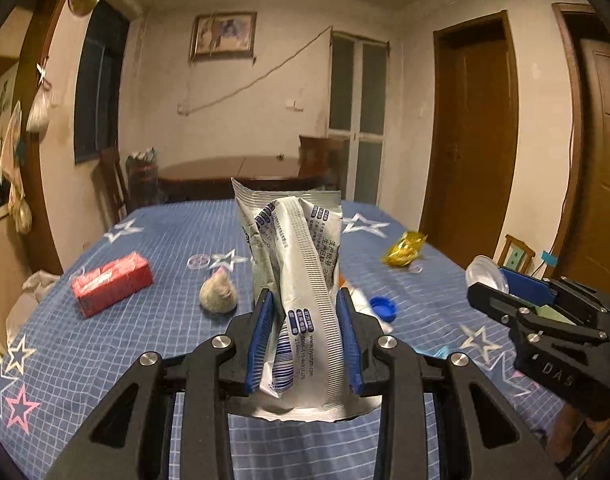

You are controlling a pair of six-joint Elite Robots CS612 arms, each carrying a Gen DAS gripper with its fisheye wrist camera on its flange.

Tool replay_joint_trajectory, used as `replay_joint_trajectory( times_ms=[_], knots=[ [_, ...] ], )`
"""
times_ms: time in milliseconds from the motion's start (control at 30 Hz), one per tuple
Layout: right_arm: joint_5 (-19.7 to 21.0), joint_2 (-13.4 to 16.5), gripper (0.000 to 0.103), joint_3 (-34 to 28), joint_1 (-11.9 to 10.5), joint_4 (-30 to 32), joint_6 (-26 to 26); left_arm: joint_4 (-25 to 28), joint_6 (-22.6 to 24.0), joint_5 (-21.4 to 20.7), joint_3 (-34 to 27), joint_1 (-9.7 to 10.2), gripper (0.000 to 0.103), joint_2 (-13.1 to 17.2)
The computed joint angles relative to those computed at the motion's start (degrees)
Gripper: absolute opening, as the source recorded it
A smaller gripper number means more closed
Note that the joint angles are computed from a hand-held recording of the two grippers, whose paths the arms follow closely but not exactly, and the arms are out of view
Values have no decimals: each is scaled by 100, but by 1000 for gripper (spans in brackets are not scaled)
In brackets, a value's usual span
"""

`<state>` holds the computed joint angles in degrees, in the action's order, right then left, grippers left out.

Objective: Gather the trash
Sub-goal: 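Carry the medicine packet and plastic lid with both tools over the bin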

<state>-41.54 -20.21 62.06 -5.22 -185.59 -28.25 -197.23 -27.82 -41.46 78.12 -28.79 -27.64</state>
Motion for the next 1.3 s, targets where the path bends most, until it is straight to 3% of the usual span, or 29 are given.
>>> replay_joint_trajectory(
  times_ms=[233,633,1067,1300],
  knots=[
    [9,14,39,18,-37,-525,406,-159,331,213,-246,-143,34,99],
    [-198,76,39,-149,-125,-846,768,-148,575,27,-669,-186,34,237],
    [-808,249,39,-686,-347,-1076,1259,133,1162,-658,-1872,-209,35,662],
    [-1264,410,39,-1185,-497,-692,1367,555,1406,-1210,-2877,-217,35,1052]
  ],
)
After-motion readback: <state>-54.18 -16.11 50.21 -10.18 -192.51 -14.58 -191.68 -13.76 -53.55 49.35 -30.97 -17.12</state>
